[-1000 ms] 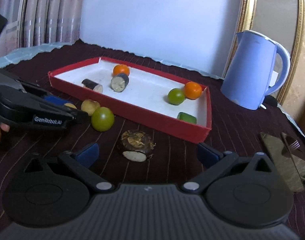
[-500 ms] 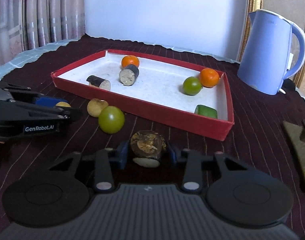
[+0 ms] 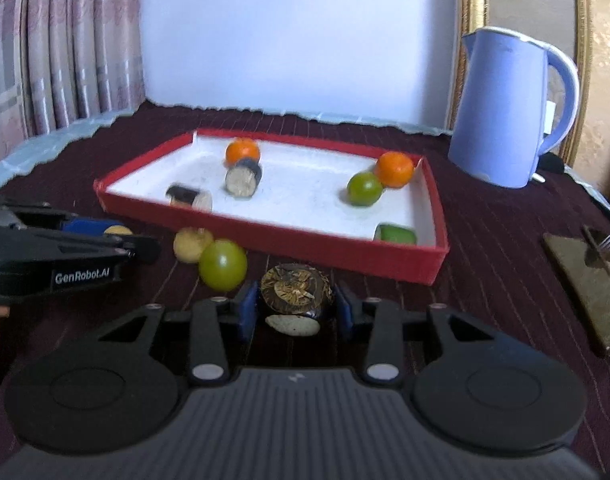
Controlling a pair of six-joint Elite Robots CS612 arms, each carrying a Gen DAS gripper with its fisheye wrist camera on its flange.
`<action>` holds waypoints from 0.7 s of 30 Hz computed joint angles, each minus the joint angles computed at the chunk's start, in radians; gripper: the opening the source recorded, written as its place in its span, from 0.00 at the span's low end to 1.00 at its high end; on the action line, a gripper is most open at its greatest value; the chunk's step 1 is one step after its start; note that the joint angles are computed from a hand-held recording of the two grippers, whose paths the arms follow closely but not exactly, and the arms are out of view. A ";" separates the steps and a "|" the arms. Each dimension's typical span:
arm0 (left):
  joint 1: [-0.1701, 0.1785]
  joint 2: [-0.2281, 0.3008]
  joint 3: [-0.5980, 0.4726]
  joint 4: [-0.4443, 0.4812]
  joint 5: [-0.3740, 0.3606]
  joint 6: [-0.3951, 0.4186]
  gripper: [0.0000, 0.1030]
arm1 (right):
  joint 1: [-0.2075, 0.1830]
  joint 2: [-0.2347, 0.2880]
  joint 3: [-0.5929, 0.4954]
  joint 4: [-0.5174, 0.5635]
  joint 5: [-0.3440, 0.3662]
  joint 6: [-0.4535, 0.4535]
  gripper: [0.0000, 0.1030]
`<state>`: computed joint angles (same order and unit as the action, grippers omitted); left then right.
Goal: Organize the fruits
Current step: 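Carry the yellow fruit with the left gripper while the right carries the dark slice over the tray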
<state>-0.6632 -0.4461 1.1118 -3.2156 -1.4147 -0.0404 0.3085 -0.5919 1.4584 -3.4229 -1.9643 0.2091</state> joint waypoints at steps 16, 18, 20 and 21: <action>-0.009 0.007 -0.029 0.006 0.059 -0.022 0.29 | 0.010 0.008 -0.033 -0.032 -0.077 0.022 0.37; -0.010 0.007 -0.031 0.008 0.065 -0.021 0.29 | 0.010 0.009 -0.039 -0.034 -0.084 0.023 0.37; -0.011 0.009 -0.036 0.013 0.073 -0.019 0.29 | 0.009 0.010 -0.045 -0.030 -0.086 0.022 0.37; -0.011 0.009 -0.039 0.015 0.075 -0.018 0.29 | 0.009 0.010 -0.048 -0.027 -0.085 0.021 0.37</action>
<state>-0.6741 -0.4370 1.0730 -3.2005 -1.3399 -0.0584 0.3171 -0.5817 1.4106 -3.4497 -2.0491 0.2304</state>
